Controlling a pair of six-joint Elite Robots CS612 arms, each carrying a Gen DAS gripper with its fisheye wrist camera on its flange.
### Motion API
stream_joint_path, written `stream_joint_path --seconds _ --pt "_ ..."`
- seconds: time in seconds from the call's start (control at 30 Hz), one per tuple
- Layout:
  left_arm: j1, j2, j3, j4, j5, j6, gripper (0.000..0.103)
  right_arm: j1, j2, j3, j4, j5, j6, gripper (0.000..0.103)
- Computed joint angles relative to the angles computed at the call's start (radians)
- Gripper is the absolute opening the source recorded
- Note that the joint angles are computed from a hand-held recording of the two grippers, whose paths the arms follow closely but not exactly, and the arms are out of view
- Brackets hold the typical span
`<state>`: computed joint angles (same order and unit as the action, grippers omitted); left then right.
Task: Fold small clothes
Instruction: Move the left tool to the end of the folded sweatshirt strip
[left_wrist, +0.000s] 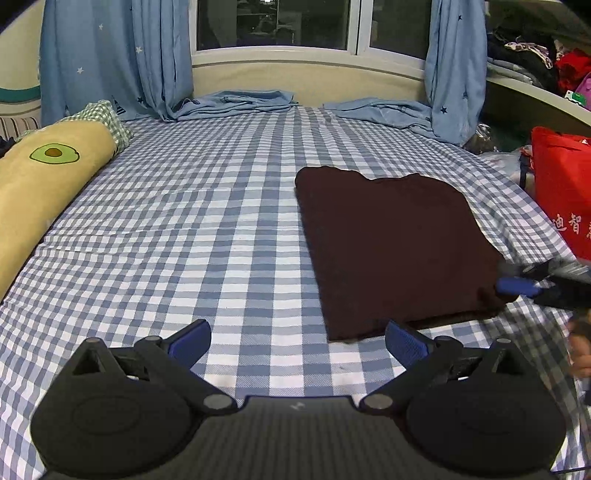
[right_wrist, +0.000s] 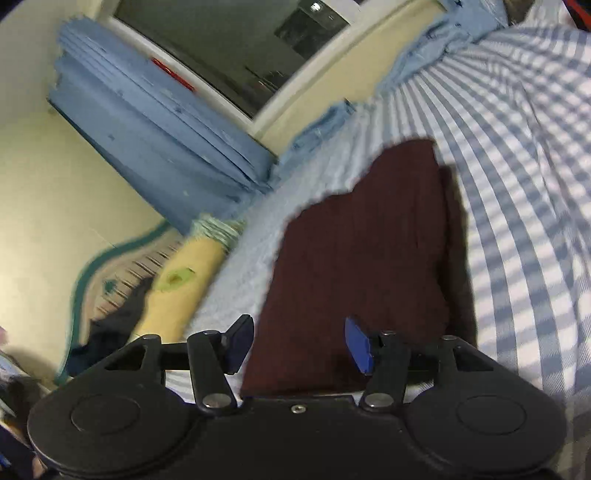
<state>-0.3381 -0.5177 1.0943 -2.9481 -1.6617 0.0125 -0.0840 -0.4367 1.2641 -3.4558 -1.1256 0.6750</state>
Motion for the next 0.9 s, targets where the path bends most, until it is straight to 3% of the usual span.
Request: stream_joint_path --seconds 0.03,0.1,0.13,0.17,0.2,0.23,0.27,0.3,0.43,0.6,0.8,0.9 --pt "-0.001 -0.004 0.005 -0.001 -0.002 0.001 0.102 0.002 -0.002 0.005 0.052 -0.045 0.003 0.051" --pt "-0.001 -0.011 0.016 -0.007 -0.011 0.005 0.102 -0.005 0.009 0.005 0.061 -0.045 0.006 0.028" --pt "-0.001 -0.014 0.021 -0.015 -0.014 0.007 0.102 -0.010 0.001 0.018 0.062 -0.031 0.003 0.028" --pt "-0.001 -0.016 0.025 -0.025 -0.018 0.011 0.102 -0.012 -0.011 0.032 0.074 -0.023 0.000 0.031" --pt "-0.002 -0.018 0.029 -0.034 -0.020 0.016 0.102 -0.014 -0.026 0.049 0.076 -0.004 0.000 0.050" --pt "-0.002 -0.021 0.034 -0.042 -0.020 0.019 0.102 -0.015 -0.045 0.072 0.070 0.011 0.002 0.082" --pt "-0.003 -0.022 0.037 -0.047 -0.022 0.020 0.102 -0.010 -0.060 0.095 0.047 -0.002 0.003 0.093" --pt "-0.004 -0.025 0.042 -0.058 -0.027 0.017 0.102 -0.005 -0.075 0.115 0.009 -0.020 -0.009 0.098" --pt "-0.002 -0.031 0.050 -0.082 -0.067 -0.003 0.102 -0.001 -0.137 0.187 -0.083 -0.030 -0.029 0.101" --pt "-0.001 -0.032 0.048 -0.090 -0.100 -0.007 0.102 0.003 -0.179 0.213 -0.148 -0.078 -0.067 0.102" --pt "-0.002 -0.016 0.023 -0.082 -0.115 -0.012 0.102 -0.003 -0.188 0.184 -0.056 -0.064 -0.157 0.102" --pt "0.012 0.013 -0.032 -0.031 -0.184 -0.043 0.102 -0.008 -0.176 0.153 0.010 -0.044 -0.195 0.102"
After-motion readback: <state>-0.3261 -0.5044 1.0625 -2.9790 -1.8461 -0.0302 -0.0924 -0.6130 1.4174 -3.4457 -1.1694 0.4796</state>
